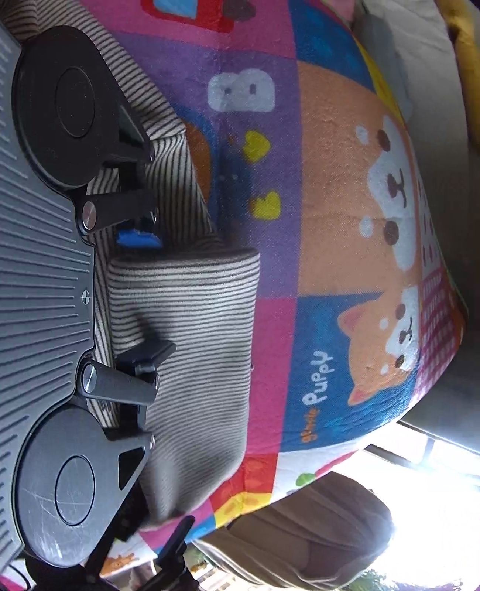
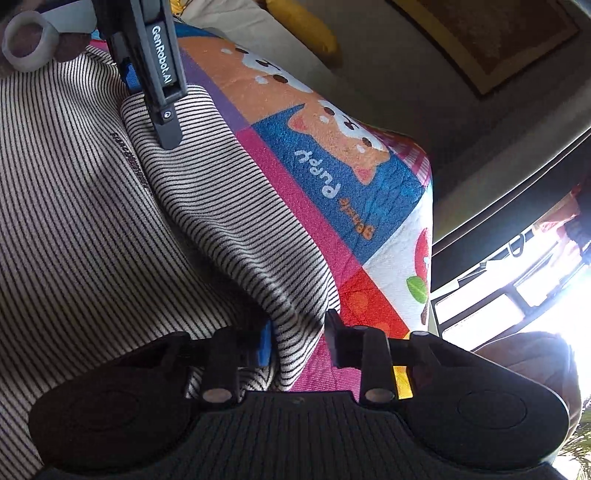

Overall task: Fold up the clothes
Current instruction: 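Grasp the striped shirt edge with the right gripper while the left gripper grasps beside it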

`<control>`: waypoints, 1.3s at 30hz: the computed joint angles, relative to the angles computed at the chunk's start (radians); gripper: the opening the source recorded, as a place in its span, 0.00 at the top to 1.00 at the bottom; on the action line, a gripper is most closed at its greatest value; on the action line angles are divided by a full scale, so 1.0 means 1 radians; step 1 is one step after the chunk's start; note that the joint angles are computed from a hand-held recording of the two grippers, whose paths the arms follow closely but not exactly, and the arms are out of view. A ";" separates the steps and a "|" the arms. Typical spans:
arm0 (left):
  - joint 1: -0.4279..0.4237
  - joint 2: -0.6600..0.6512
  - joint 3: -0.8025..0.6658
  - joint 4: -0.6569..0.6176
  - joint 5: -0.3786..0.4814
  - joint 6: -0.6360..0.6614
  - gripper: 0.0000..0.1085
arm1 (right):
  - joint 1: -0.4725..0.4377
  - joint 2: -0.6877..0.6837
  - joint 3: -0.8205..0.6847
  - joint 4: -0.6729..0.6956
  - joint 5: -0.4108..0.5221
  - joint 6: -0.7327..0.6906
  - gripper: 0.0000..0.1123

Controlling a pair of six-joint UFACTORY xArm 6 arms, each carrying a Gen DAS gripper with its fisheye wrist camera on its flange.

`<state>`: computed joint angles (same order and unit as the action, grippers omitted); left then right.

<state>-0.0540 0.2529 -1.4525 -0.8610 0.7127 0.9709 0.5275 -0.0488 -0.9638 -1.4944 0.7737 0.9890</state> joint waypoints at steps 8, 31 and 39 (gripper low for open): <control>0.101 -0.118 0.047 -0.113 0.126 0.167 0.90 | 0.054 -0.069 0.036 -0.028 -0.026 -0.036 0.91; 0.159 -0.106 0.077 0.005 0.147 0.153 0.85 | -0.075 -0.239 0.131 0.730 -0.399 -0.274 0.43; 0.330 -0.169 0.058 -0.047 0.337 0.283 0.47 | -0.044 -0.267 0.053 0.743 -0.330 -0.107 0.40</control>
<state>0.2765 0.0843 -1.3945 -0.9082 1.0501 1.2544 0.4832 -0.3158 -0.9109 -0.7511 0.4435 0.8822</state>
